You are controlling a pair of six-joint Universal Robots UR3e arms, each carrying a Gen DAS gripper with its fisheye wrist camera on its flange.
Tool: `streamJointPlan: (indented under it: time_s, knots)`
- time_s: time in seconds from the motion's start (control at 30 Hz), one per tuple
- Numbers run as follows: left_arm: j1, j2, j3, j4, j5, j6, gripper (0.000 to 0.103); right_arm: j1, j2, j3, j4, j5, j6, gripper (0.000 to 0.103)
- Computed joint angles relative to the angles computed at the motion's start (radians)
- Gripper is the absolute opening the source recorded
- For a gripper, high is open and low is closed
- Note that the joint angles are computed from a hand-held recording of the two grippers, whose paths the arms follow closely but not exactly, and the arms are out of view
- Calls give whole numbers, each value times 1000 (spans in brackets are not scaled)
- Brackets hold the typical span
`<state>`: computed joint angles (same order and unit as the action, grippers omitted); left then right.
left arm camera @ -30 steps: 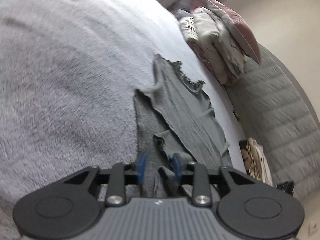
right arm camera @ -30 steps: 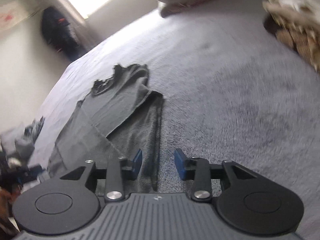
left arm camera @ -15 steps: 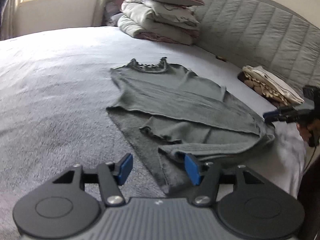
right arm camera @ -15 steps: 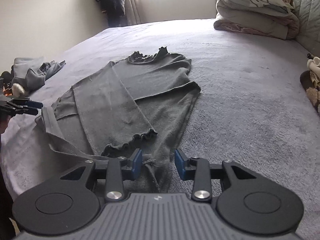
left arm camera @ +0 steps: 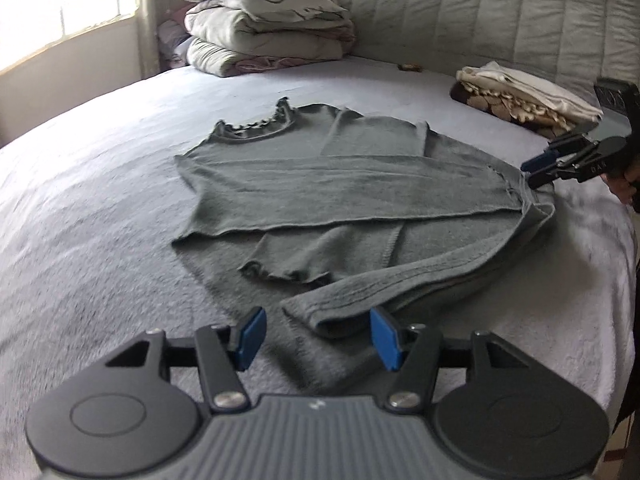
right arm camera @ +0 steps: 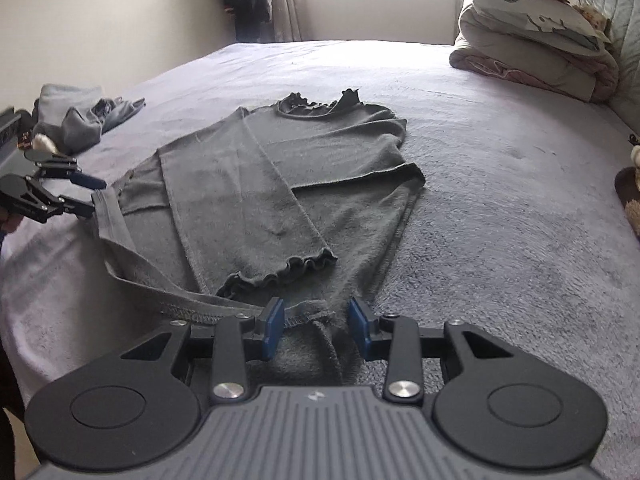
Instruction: Fold clothes
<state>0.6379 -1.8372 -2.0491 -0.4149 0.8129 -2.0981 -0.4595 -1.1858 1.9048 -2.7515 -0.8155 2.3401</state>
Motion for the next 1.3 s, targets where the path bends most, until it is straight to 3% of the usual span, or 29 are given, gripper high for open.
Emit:
streamJointPlan:
  time_s: [0.4, 0.53, 0.83, 1.0, 1.07, 1.13, 1.23, 1.3]
  knots:
    - [-30, 0, -6, 34, -6, -7, 56, 23, 16, 17, -75, -27, 34, 39]
    - [-21, 6, -6, 12, -30, 4, 45, 19, 11, 20, -79, -29, 31, 39]
    - [-24, 2, -8, 3, -59, 35, 40, -34, -58, 50, 27, 52, -112, 39]
    - [-38, -17, -1, 31, -60, 23, 40, 3, -30, 59, -56, 0, -100, 39]
    - [-43, -25, 1, 43, -56, 21, 37, 19, -13, 52, -83, -30, -82, 36]
    - [-46, -30, 2, 50, -55, 15, 34, 18, -10, 63, -112, -25, -78, 13]
    - [-47, -25, 17, 7, -53, 25, 23, 3, -18, 114, -225, 5, -56, 10]
    - [-45, -21, 23, -4, -48, 23, 23, -17, -22, 147, -319, 45, -15, 9]
